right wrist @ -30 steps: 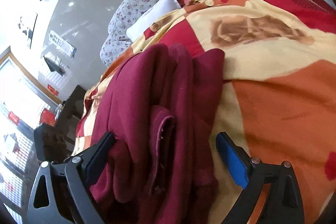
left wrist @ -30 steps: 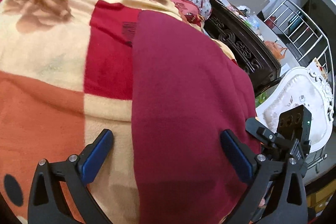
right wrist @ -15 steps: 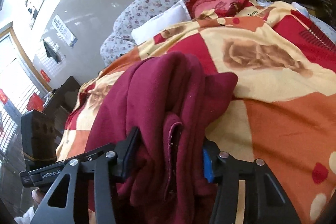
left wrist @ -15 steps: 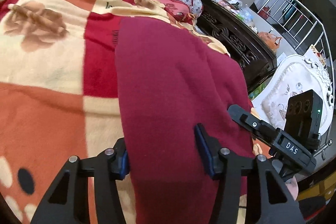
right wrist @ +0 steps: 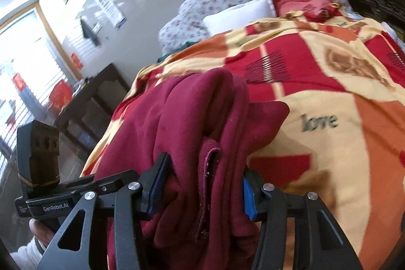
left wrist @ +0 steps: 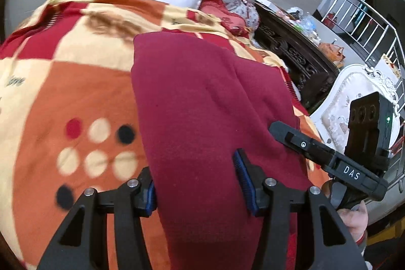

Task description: Fold small clothes

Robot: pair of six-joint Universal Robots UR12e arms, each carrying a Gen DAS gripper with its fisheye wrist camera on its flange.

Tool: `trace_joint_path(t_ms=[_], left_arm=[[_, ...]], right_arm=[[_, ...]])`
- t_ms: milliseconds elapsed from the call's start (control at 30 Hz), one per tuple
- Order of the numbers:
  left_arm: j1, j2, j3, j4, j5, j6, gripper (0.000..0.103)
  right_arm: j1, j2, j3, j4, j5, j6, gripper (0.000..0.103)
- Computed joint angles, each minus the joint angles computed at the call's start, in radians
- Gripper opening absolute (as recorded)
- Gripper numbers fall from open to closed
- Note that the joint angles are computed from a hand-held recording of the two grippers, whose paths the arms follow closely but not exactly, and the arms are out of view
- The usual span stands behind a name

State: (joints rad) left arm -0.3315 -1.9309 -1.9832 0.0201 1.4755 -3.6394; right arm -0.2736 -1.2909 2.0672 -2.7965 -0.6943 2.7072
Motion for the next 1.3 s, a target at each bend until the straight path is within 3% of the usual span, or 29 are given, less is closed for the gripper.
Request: trace_joint_path(t_ms=[133, 300, 367, 467, 600, 667, 767, 967, 1067, 1167, 1300], left_arm=[[0.000, 0.014, -0.046, 0.008, 0.028, -0.025, 0.052], [0.002, -0.007, -0.059, -0.045, 0.036, -0.058, 0.053], [-0.006, -0.013, -0.065, -0.029, 0.058, -0.058, 0.057], [-0.032, 0.003, -0.060, -0.061, 0.149, -0.025, 0.059], [-0.060, 0.025, -0.051, -0.115, 0.253, 0.002, 0.061], [-0.091, 0.029, -0.050, -0.108, 0.372, 0.020, 0.064], [-0.122, 0.027, -0.044, -0.093, 0.503, 0.054, 0.081], [-0.129, -0.005, -0.010, -0.146, 0.618, 0.058, 0.081], [-0.117, -0.017, -0.009, -0.161, 0.611, 0.035, 0.081], [-0.103, -0.034, -0.002, -0.158, 0.573, 0.006, 0.082], [-0.106, -0.050, 0.016, -0.164, 0.571, 0.000, 0.082]], right_arm=[[0.022, -0.007, 0.022, 0.025, -0.025, -0.016, 0.055], [0.059, 0.017, 0.007, 0.095, -0.150, -0.031, 0.059], [0.055, 0.025, 0.003, 0.124, -0.160, -0.029, 0.061], [0.037, 0.008, 0.018, 0.100, -0.151, -0.015, 0.062], [0.039, -0.036, 0.041, -0.006, -0.218, -0.017, 0.063], [0.057, -0.057, 0.043, -0.031, -0.265, -0.092, 0.063], [0.085, -0.062, 0.046, -0.061, -0.295, -0.135, 0.063], [0.155, -0.030, 0.053, -0.116, -0.413, -0.197, 0.058], [0.170, 0.001, 0.047, -0.164, -0.487, -0.182, 0.055], [0.173, 0.027, 0.026, -0.142, -0.493, -0.178, 0.055], [0.179, 0.030, 0.016, -0.125, -0.502, -0.181, 0.055]])
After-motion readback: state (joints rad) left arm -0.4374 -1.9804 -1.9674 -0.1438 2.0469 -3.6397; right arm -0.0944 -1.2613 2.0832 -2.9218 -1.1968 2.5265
